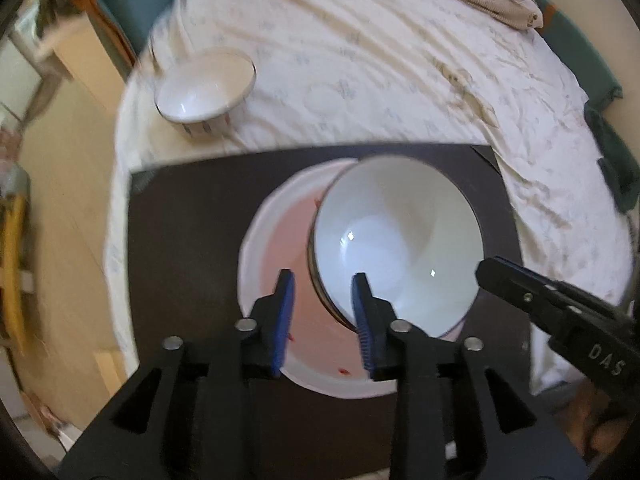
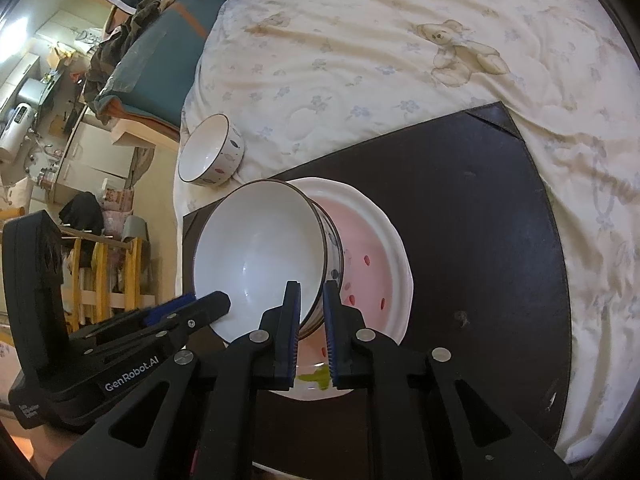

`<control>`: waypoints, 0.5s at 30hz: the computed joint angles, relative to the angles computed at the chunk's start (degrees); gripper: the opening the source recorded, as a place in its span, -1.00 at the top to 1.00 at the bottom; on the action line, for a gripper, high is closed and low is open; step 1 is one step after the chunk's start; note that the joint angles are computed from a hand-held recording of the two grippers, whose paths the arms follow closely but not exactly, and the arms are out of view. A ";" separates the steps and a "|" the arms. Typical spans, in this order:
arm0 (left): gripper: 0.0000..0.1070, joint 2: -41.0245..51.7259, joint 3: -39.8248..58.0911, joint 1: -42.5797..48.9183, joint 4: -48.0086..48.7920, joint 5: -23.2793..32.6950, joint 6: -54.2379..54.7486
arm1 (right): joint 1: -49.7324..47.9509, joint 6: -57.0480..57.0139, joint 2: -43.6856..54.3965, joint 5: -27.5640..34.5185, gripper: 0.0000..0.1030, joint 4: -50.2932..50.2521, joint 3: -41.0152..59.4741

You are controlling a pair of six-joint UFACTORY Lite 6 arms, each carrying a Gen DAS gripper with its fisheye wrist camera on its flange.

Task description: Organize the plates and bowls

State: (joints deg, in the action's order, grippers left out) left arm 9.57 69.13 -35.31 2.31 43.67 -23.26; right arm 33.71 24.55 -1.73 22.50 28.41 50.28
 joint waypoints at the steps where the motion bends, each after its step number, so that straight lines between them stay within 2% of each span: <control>1: 0.22 -0.71 -0.50 -0.63 2.11 -0.29 -1.80 | 0.18 0.54 -0.35 -0.24 0.70 -0.87 -0.10; 7: 0.07 -4.41 -3.89 -0.36 6.23 -2.73 -5.47 | 2.80 8.92 -3.47 -2.38 0.70 -10.17 -1.75; 10: 0.04 -7.84 -7.84 -0.06 5.67 -6.51 -4.61 | 4.17 14.22 -6.63 -4.58 0.70 -17.74 -4.33; 15: 0.04 -11.24 -12.56 0.55 11.13 -10.71 -11.10 | 4.69 19.81 -11.83 -9.01 0.69 -23.99 -9.85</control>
